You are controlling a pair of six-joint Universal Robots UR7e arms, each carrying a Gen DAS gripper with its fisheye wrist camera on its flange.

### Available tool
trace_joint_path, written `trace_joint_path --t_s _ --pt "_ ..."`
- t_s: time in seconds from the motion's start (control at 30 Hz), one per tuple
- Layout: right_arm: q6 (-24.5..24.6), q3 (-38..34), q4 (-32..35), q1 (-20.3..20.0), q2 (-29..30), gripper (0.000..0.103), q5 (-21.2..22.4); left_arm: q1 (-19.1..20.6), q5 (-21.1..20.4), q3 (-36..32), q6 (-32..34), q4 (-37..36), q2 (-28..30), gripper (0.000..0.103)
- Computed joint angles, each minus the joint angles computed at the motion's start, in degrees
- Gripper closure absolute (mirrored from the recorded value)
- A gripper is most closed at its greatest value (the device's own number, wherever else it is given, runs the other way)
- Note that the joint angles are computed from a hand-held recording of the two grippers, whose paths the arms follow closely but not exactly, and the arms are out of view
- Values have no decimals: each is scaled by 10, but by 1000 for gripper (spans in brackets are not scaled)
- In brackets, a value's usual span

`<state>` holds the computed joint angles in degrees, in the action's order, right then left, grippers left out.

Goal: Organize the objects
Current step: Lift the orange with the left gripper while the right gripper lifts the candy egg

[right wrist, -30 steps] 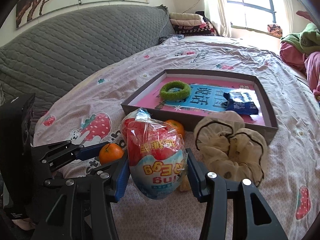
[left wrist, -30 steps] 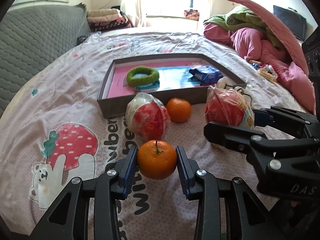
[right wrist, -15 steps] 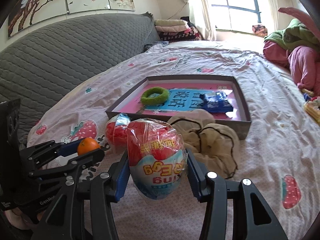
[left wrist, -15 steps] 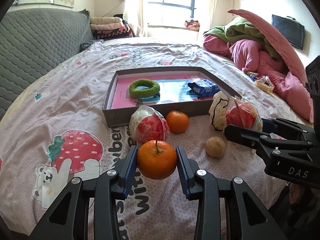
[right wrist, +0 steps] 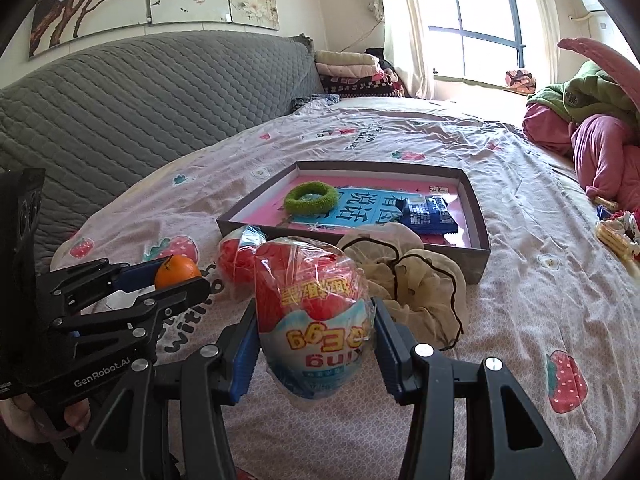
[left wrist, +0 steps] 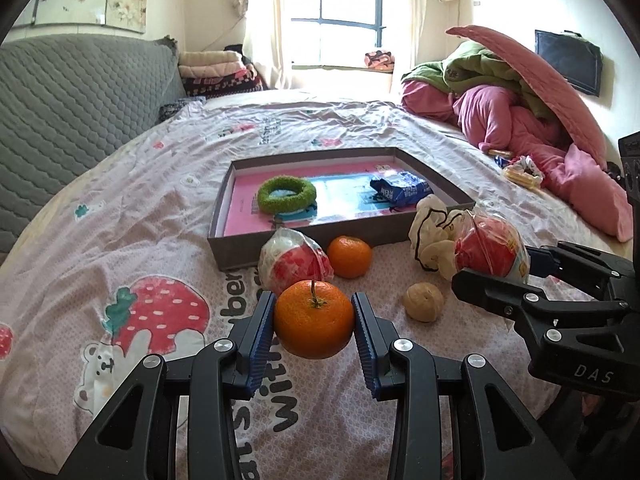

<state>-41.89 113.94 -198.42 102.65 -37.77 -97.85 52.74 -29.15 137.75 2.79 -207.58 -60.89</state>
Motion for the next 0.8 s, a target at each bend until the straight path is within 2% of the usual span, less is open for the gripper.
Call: trace_joint_path --t_s 0.8 --pt "-27 13 -50 5 -2 51 27 -5 7 -3 2 -10 0 64"
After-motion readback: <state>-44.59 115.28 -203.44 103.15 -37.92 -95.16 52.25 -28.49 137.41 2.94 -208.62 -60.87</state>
